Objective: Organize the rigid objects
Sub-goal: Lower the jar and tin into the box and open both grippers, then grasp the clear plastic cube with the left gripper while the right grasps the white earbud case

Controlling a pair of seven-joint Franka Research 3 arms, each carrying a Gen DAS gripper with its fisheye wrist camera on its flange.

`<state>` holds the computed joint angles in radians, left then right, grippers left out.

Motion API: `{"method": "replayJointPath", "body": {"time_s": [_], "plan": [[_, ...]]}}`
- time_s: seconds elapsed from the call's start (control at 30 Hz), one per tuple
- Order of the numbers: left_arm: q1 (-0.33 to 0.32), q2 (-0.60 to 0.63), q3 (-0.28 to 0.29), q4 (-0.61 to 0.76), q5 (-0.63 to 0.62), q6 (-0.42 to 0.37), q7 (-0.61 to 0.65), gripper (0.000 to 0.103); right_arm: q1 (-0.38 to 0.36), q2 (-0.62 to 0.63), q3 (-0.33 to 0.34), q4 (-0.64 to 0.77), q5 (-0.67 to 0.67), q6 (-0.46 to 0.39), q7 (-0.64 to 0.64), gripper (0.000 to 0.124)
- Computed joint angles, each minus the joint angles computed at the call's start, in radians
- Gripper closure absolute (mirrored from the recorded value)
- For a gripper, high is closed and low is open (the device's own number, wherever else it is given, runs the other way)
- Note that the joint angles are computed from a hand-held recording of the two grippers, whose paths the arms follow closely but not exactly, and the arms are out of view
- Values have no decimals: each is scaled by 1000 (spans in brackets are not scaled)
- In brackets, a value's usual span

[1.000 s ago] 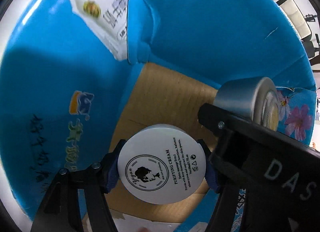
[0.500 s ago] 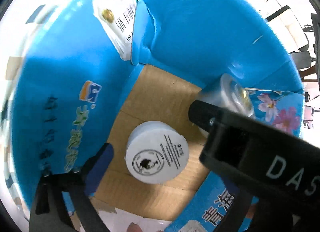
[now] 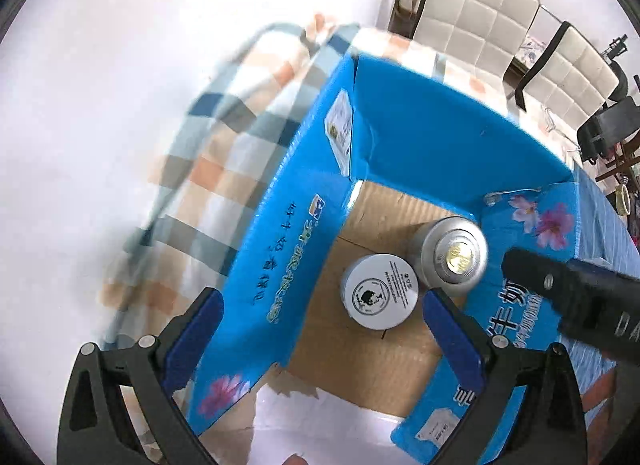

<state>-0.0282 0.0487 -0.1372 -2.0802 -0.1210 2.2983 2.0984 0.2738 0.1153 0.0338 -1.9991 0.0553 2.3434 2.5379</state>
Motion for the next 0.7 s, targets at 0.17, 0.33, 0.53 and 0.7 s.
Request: {"method": "replayJointPath", "body": {"time_s": [0.17,0.33,0.53,0.7], "plan": [[-65,44,-19,158,29,-28,-81,1,17,-113,23,-105,-60,42,54,25],[-56,-34,-45,121,9,-30,-59,1,15,-225,57,-197,-92,90,95,25],[-97,-157,-35,31,-18,1,-58,1,-11,-399,105,-317,-127,90,145,25],[-164,-241,-41,-36,-55,16,-60,1,-64,-597,144,-450,-147,46,188,25]]}}
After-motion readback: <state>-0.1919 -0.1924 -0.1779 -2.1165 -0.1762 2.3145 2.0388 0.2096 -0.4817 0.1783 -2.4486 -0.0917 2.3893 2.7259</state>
